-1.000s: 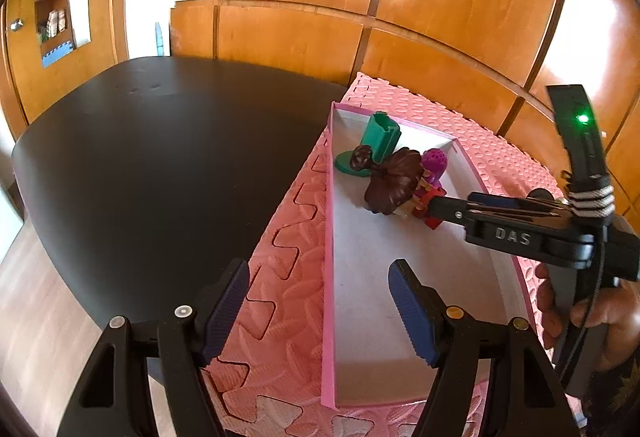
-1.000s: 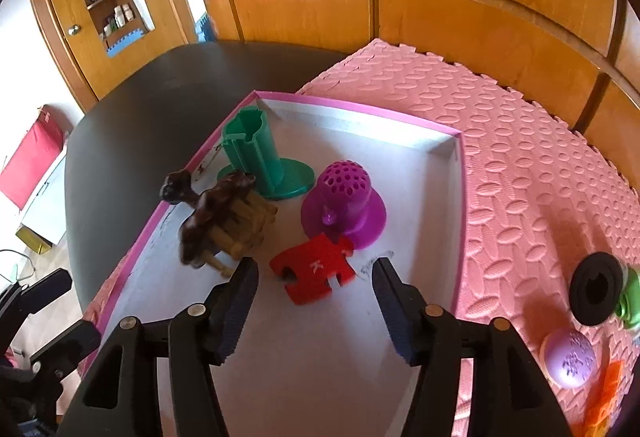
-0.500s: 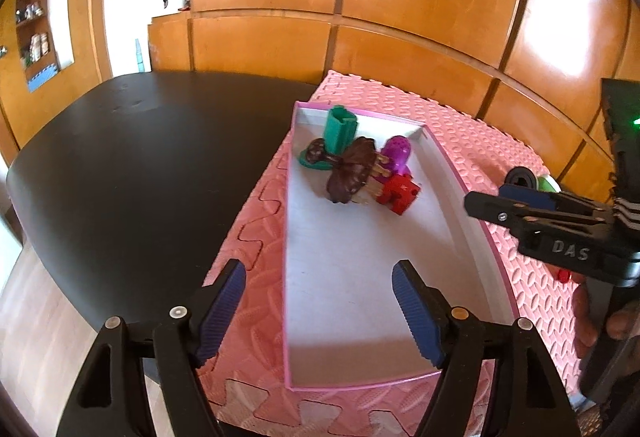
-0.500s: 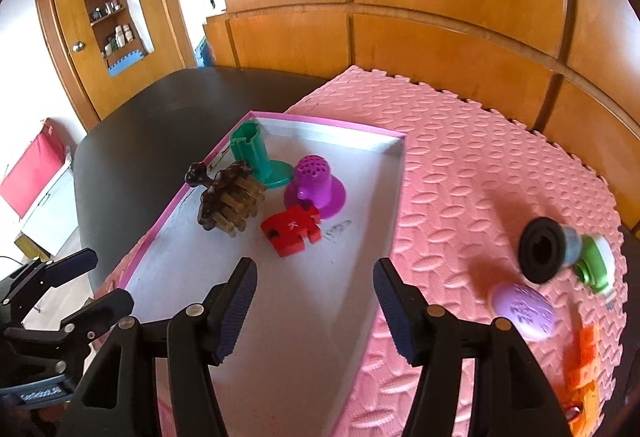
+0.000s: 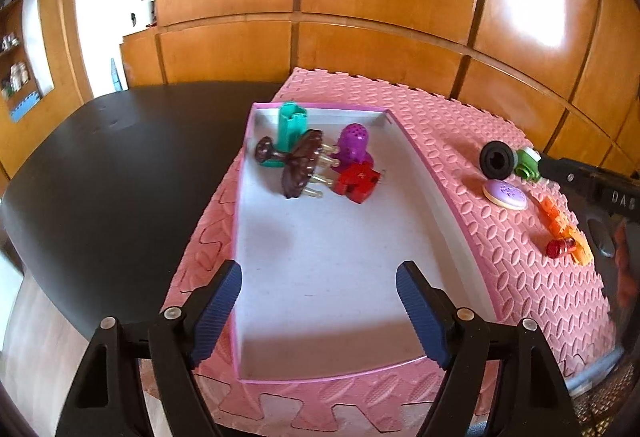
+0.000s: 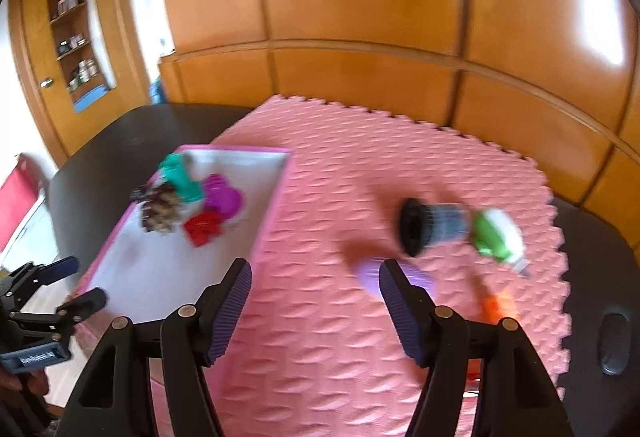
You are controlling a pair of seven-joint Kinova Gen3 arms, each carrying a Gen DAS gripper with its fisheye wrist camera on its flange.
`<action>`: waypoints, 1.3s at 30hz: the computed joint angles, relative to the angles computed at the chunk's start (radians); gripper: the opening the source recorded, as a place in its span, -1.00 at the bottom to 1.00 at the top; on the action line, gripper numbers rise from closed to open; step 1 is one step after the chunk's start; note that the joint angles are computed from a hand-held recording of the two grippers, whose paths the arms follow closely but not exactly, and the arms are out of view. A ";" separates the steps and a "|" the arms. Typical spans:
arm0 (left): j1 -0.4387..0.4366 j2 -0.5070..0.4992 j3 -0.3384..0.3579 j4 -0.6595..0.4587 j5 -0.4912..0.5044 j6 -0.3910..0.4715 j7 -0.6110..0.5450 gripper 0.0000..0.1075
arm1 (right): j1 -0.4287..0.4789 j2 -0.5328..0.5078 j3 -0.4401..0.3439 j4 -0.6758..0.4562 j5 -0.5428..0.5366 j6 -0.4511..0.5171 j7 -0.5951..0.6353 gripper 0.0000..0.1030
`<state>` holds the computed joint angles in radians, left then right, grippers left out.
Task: Organize rigid objects
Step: 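Move the left tool to the purple oval and grasp it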
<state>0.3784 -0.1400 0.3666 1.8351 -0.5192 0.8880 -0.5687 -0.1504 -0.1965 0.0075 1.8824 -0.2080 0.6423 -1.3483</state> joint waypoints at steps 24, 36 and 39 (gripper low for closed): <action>0.262 0.313 -0.080 -0.399 -0.020 0.076 -0.211 0.69 | 0.271 0.042 0.191 0.025 -0.141 -0.008 -0.197 0.31; 0.352 0.581 -0.180 -0.705 0.090 0.157 -0.403 0.78 | 0.290 0.056 0.205 0.009 -0.253 0.030 -0.099 0.31; 0.369 0.641 -0.210 -0.779 0.112 0.180 -0.445 0.79 | 0.295 0.062 0.206 0.004 -0.268 0.040 -0.088 0.31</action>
<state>0.7477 0.5008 0.1562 1.0558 -0.4071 1.0684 -1.0135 0.1441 -0.1348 0.2135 1.8867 -0.4762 0.6821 -1.4361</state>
